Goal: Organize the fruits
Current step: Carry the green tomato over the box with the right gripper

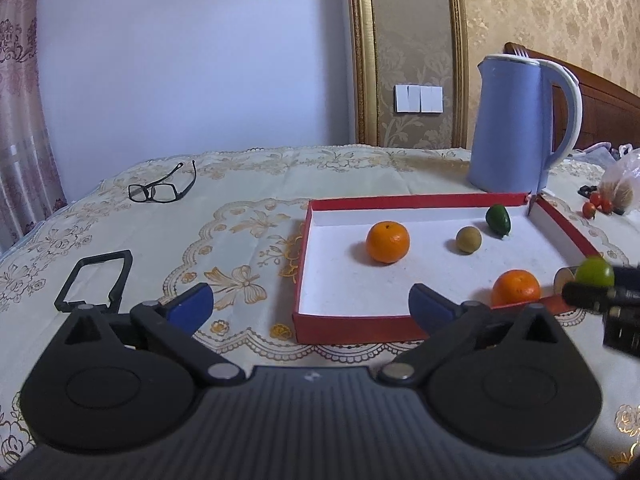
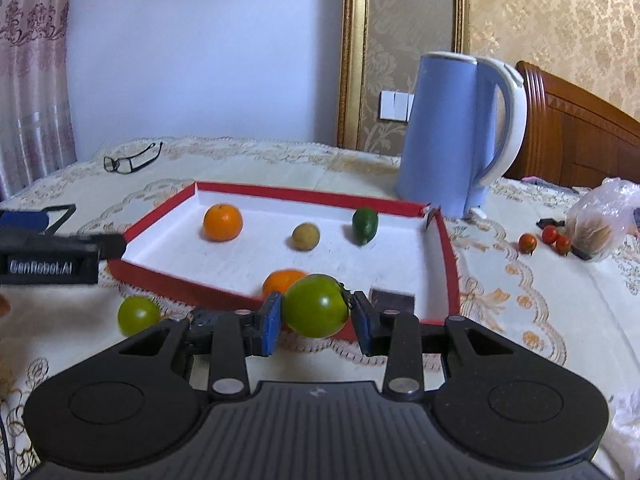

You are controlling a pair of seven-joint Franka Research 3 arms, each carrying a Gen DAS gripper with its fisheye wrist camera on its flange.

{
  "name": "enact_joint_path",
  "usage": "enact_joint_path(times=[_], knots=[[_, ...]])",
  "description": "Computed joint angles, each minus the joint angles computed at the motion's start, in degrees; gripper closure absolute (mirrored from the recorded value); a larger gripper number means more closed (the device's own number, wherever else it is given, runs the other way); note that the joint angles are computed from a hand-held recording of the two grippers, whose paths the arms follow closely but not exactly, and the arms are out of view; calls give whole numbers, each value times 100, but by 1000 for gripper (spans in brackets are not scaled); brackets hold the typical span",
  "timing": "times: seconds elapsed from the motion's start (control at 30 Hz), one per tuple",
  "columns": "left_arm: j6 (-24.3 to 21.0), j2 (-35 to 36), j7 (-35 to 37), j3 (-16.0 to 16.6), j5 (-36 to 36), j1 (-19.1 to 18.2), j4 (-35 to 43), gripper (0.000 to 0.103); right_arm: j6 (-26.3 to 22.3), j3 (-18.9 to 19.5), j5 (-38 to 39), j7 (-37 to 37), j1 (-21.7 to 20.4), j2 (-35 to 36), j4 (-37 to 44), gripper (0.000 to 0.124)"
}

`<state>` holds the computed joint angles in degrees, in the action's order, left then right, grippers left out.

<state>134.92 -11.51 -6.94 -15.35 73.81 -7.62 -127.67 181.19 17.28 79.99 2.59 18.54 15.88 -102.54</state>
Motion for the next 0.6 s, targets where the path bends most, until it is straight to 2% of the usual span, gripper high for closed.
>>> enact_joint_path(times=[0.1, 0.2, 0.4, 0.6], knots=[[-64, 31, 68, 0, -103, -16, 24, 0, 43, -49, -197, 176, 27, 156, 247, 87], [-39, 17, 78, 13, -151, -22, 4, 0, 54, -259, -997, 965, 162, 364, 468, 87], [-85, 36, 169, 15, -265, -30, 3, 0, -219, -1169, -2779, 2920, 749, 828, 963, 87], [-57, -11, 220, 24, -344, -18, -53, 0, -649, -2001, -3973, 4482, 1226, 1395, 1653, 87]])
